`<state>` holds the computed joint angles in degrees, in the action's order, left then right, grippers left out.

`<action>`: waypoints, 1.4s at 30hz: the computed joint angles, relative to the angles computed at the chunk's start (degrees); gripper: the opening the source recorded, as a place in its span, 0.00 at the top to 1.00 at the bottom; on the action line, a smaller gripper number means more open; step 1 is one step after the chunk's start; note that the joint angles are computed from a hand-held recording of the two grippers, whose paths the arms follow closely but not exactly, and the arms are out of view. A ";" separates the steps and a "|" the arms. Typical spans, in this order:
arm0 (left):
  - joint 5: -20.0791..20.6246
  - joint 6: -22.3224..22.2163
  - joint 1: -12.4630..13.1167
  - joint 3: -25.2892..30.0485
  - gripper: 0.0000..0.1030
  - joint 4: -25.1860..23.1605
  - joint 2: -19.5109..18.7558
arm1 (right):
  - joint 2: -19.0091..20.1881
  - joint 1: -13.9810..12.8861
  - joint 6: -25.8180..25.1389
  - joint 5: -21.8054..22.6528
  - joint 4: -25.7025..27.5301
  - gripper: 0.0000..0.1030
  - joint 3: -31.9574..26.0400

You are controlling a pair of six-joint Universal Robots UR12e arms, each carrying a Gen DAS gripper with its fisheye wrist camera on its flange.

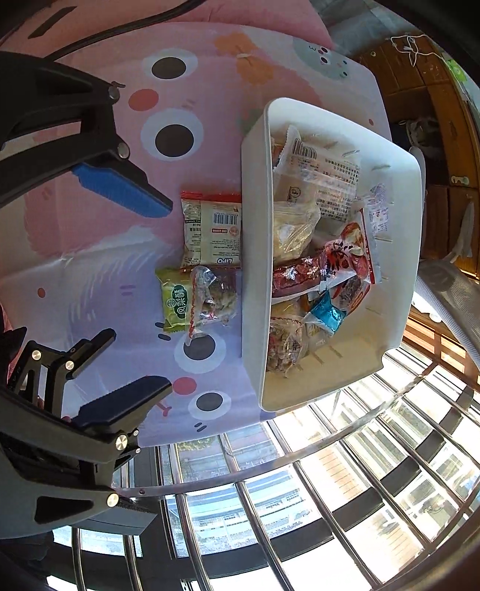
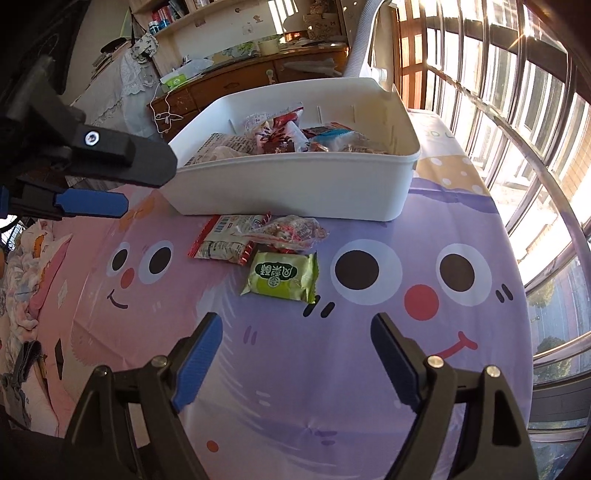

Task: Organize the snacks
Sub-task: 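Withdraw both open tools from the basket toward the remaining snacks, then grasp the clear dried-meat bag with the left tool while the right tool grasps the green packet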

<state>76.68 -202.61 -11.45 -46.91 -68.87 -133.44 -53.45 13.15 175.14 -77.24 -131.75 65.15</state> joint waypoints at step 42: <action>-2.13 10.39 -1.41 24.30 0.55 -14.44 -17.93 | 6.63 2.74 -8.18 -3.96 -9.42 0.40 -2.99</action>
